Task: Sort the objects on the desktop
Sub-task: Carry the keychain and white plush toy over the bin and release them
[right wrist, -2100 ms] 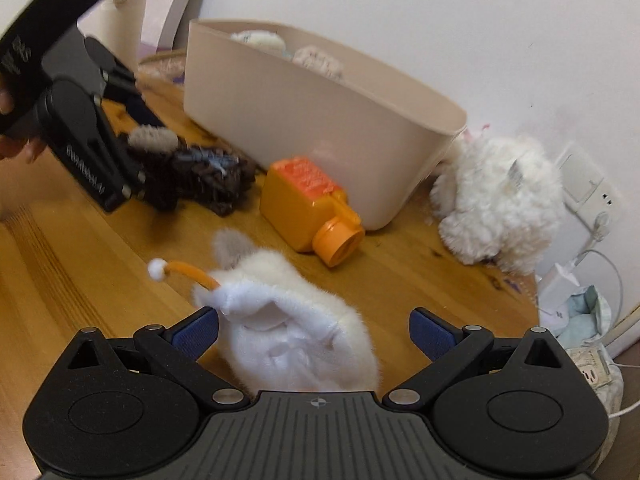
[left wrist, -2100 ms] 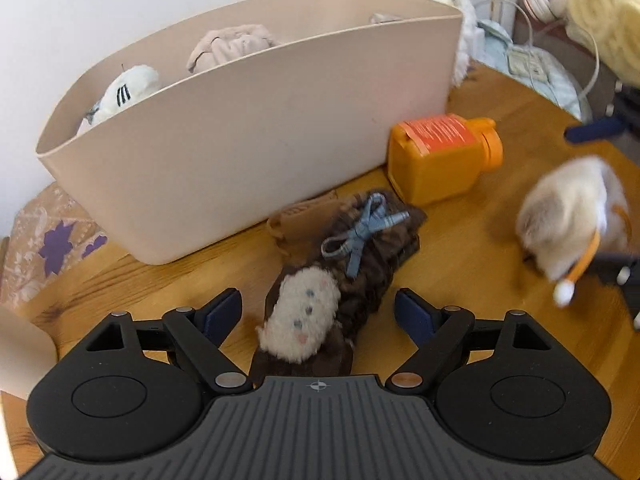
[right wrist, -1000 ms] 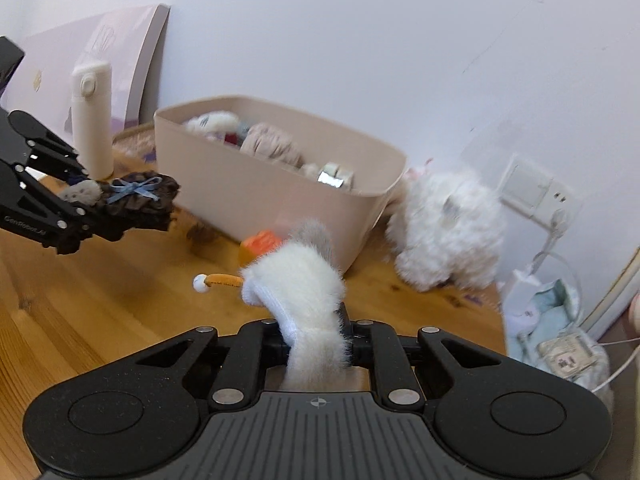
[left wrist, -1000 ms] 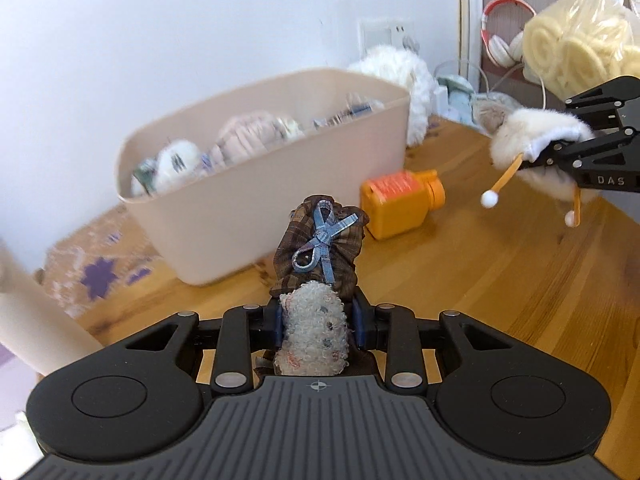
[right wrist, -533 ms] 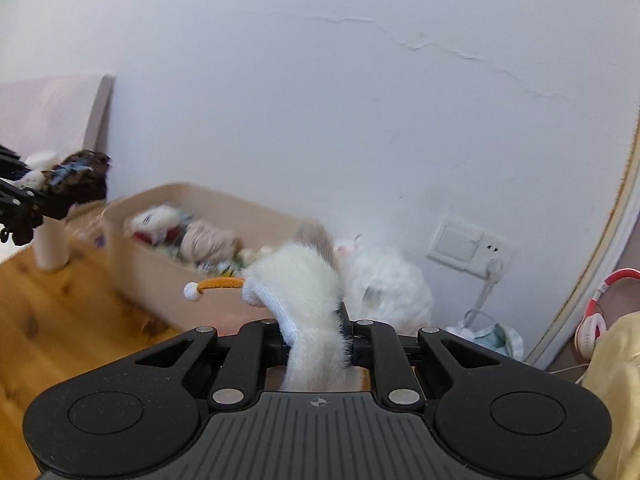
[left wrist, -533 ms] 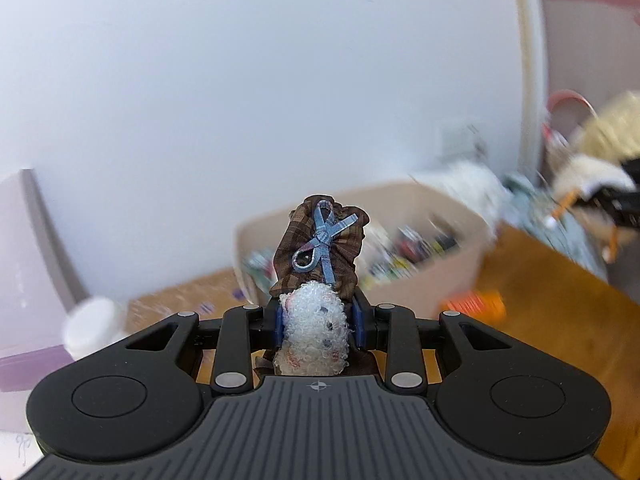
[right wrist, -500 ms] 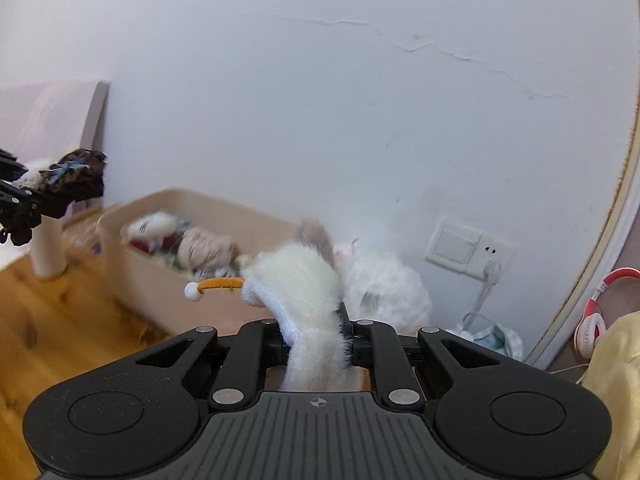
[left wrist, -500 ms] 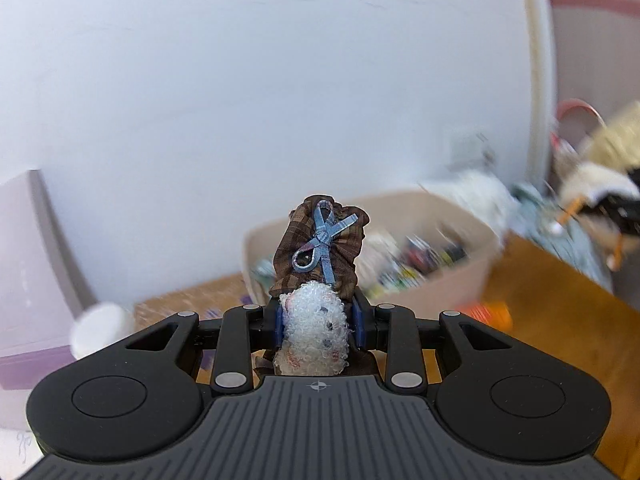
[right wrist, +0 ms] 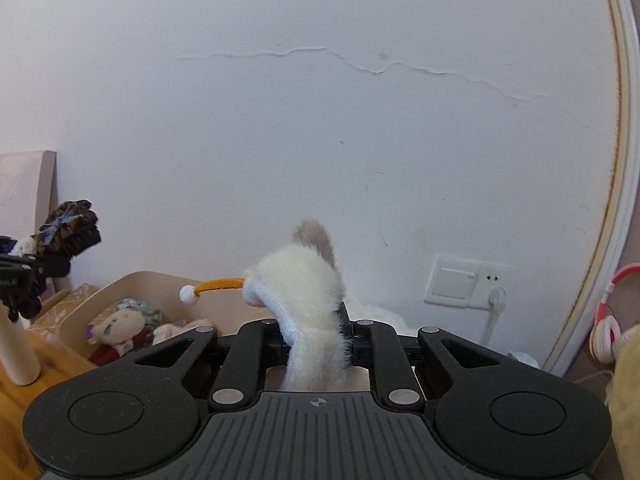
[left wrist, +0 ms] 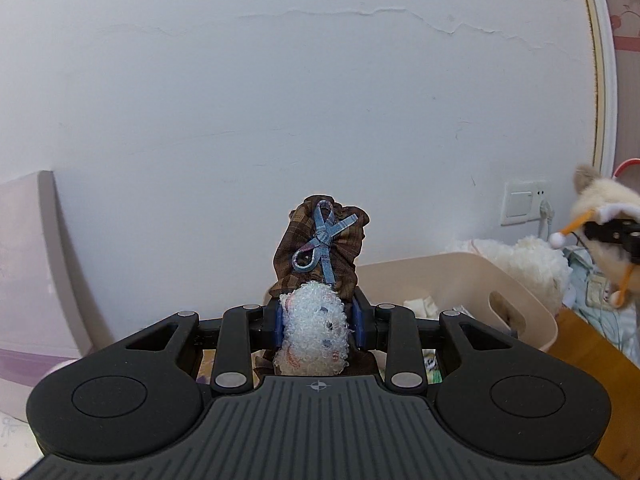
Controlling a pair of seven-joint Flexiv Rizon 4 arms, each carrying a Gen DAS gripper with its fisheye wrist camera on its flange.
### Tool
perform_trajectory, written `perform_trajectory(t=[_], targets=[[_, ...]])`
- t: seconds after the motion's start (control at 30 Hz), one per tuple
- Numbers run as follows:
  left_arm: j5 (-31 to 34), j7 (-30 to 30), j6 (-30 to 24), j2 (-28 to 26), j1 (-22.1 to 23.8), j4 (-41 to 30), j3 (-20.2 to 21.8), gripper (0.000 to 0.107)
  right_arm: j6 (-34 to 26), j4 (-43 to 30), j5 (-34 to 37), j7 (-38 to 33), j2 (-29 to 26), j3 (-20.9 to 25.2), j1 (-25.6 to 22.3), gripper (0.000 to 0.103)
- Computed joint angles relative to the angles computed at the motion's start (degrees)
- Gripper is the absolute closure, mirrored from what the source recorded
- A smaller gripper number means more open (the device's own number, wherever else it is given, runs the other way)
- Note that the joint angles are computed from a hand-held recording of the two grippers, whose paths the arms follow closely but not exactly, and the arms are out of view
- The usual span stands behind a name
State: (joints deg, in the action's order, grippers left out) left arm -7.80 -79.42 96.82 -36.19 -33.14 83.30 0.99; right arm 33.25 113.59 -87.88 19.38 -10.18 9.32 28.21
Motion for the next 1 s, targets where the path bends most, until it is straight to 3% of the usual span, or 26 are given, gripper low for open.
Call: perform_trajectory(t=[0.1,0.2,0.4,0.53,0.67,0.77,0.8,0.83,0.87,0.93,1.0], targets=[[-0.71,-0.72,-1.68,-2.78,-0.87,-3.28,0.67,0.076,1.45,-2.54,-0.92,-0.54,-2.77,-1.44,-0.51,0.089],[-0.64,-2.31,-5.17,-5.38,-2.94,-6.96,3.92,0.075,1.51,-5.35,-0.21,-2.57,-5.81,-2.73,-0.23,0.089],[2.02,-8.77,-17.12,-9.69,-5.75,-15.5,9.85,0.075,5.35,-9.52,1.27,-2.85,-11.13,-5.33,-0.07,0.089],[4.81,-11.27,-20.0,-10.81,-5.34,-18.09,9.83,0.075,6.69,-11.62,4.21,-6.71,-13.94,-6.58,0.65,0.089],[7.43,-11.78,-20.68,-10.82,-3.69,-18.59,7.21,0.074,7.15,-12.83,7.41,-9.67,-15.6,-7.42,1.44,0.085],[9.86,-12.42,-20.94,-10.73,-2.97,-18.8,5.84,0.061,7.67,-12.36,7.78,-9.82,-15.61,-8.12,1.98,0.055],[10.5,-11.97,-20.23,-10.5,-2.37,-18.25,4.67,0.041,7.46,-11.86,7.04,-9.05,-15.31,-8.36,2.22,0.04],[11.09,-11.95,-19.28,-10.27,-2.12,-17.68,4.14,0.027,7.43,-11.76,6.19,-8.57,-15.2,-8.59,2.3,0.033],[11.83,-12.46,-17.87,-10.05,-2.31,-17.06,4.39,0.025,7.07,-11.07,4.88,-7.52,-14.71,-8.75,2.45,0.024],[12.81,-12.46,-15.65,-9.4,-2.4,-15.75,4.27,0.023,6.95,-8.9,1.87,-4.58,-13.1,-8.6,2.05,0.021],[13.15,-12.36,-15.68,-8.72,-2.87,-15.11,4.62,0.022,6.39,-7.54,0.02,-2.33,-11.85,-7.92,1.62,0.004]])
